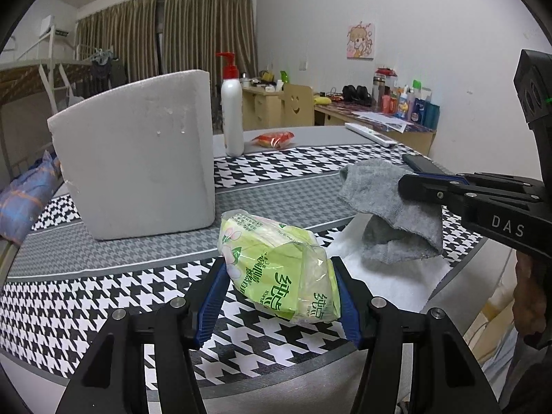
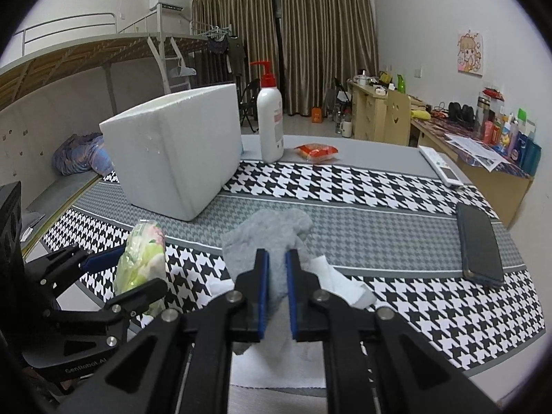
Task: Organize soft objects
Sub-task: 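Lift and carry the green packet and grey cloth over the white foam box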
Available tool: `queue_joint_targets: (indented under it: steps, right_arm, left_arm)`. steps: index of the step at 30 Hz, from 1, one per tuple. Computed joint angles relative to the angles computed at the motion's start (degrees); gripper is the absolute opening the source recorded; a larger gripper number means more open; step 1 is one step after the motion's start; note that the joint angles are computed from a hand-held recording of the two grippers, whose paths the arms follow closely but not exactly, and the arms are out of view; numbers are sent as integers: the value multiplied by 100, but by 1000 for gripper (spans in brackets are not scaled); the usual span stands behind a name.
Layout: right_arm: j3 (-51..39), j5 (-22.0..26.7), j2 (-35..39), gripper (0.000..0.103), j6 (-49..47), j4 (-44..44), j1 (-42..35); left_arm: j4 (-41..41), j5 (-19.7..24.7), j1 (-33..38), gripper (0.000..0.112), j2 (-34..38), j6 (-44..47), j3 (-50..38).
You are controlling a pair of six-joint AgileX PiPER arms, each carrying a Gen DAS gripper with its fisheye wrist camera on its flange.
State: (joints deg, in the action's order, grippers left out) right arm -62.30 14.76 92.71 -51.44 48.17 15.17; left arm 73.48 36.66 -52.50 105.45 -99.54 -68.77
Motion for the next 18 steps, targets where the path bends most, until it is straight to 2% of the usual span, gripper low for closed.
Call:
queue_joint_targets:
  steps: [18]
  right_arm:
    - [-168, -90, -20, 13, 129, -36, 139]
  left_arm:
    - [51, 40, 153, 60, -241, 223, 44]
